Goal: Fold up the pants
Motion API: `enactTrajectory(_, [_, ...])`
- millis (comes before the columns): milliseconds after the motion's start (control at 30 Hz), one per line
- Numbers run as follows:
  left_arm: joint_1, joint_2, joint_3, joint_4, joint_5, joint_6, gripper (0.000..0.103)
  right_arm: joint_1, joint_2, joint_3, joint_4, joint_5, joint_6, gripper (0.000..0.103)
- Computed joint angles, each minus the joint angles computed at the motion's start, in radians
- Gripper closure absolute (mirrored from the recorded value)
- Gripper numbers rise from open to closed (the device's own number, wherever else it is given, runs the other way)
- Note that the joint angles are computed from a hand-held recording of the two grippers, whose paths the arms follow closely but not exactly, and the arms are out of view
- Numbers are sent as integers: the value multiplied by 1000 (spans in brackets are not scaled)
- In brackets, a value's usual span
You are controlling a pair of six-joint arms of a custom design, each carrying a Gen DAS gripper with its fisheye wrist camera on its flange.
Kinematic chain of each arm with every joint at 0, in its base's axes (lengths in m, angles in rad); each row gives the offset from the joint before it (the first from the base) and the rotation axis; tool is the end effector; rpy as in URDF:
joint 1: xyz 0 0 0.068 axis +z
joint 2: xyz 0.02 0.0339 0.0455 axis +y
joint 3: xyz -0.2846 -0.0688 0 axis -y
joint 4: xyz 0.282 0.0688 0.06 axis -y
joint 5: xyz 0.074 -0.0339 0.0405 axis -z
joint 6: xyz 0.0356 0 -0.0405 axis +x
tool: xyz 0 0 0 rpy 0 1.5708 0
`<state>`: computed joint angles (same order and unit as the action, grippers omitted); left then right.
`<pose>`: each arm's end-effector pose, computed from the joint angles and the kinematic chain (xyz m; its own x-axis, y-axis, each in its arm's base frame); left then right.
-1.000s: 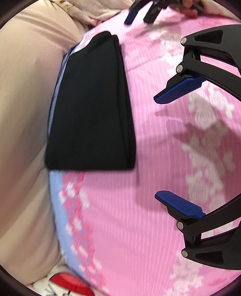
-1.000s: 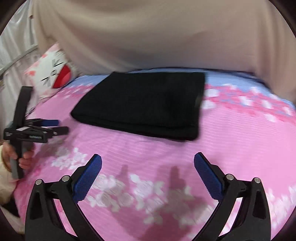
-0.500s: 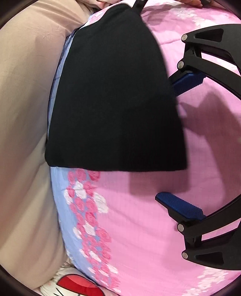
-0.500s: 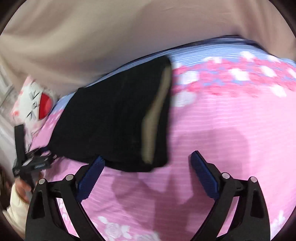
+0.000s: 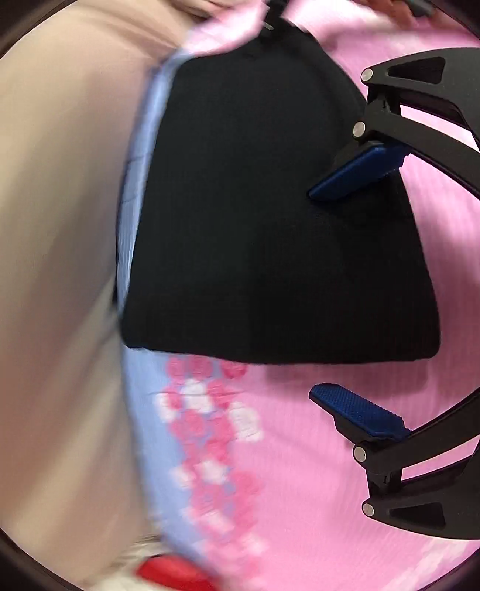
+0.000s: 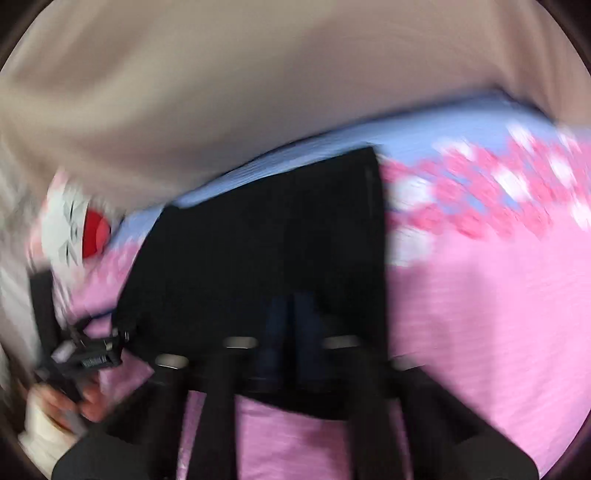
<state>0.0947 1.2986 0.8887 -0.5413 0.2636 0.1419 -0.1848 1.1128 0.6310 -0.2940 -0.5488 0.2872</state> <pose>0.2886 0.0181 0.2420 -0.7939 0.0617 -0.6049 0.1734 0.9765 -0.1279 0.2456 -0.0270 0.2182 -0.7195 0.3803 -0.5811 -0.0057 0.8334 0.5526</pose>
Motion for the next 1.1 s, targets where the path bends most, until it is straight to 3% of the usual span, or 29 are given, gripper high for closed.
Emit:
enactTrajectory(67, [17,-6,44,-17,35,-36,11,35,-48,45,-36,75,-19,97])
enactTrajectory(133, [-28,14,113,12,-16,-75,10,83,-20,113,-37,102,-19,97])
enactTrajectory(233, [-108,171,260,-4,-116,-103,9,154,160,252,-29,162,-15,97])
enactTrajectory(300, [-135,300,351,-37,-193,-107,9,167,326,332,-37,285,-34,102])
enactTrajectory(333, [-130,325,359,-33,-186,-107,5,141,369,337,-20,287,-53,103])
enactTrajectory(400, [-85,369,376,-45,-74,-116,5,57,390,308,51,140,1,103])
enactTrajectory(467, [-37,388,394,-77,31,-129,5,11,355,301,34,167,14,103])
enactTrajectory(500, [-27,379,389,-79,42,-125,5,3,330,293,20,215,11,103])
enactTrajectory(533, [-24,361,377,-77,38,-120,5,-6,302,288,-4,267,6,96])
enactTrajectory(633, [-15,256,307,-59,27,-87,8,-70,154,227,-62,219,-40,94])
enactTrajectory(667, [-10,211,275,-48,26,-65,8,-72,75,199,-96,224,-62,92])
enactTrajectory(700, [-4,130,219,-38,26,-31,8,-67,-20,159,-120,230,-80,81])
enactTrajectory(800, [-3,-29,109,-35,-3,19,7,95,-204,84,-135,331,-33,30])
enactTrajectory(900, [-32,-151,8,-53,-48,33,7,236,-231,56,-163,387,-57,30])
enactTrajectory(1033, [-44,-136,-82,24,-180,68,7,313,-49,19,-121,586,-77,32])
enactTrajectory(1100, [-16,-97,-92,42,-157,65,5,170,-81,-41,-84,364,-14,28])
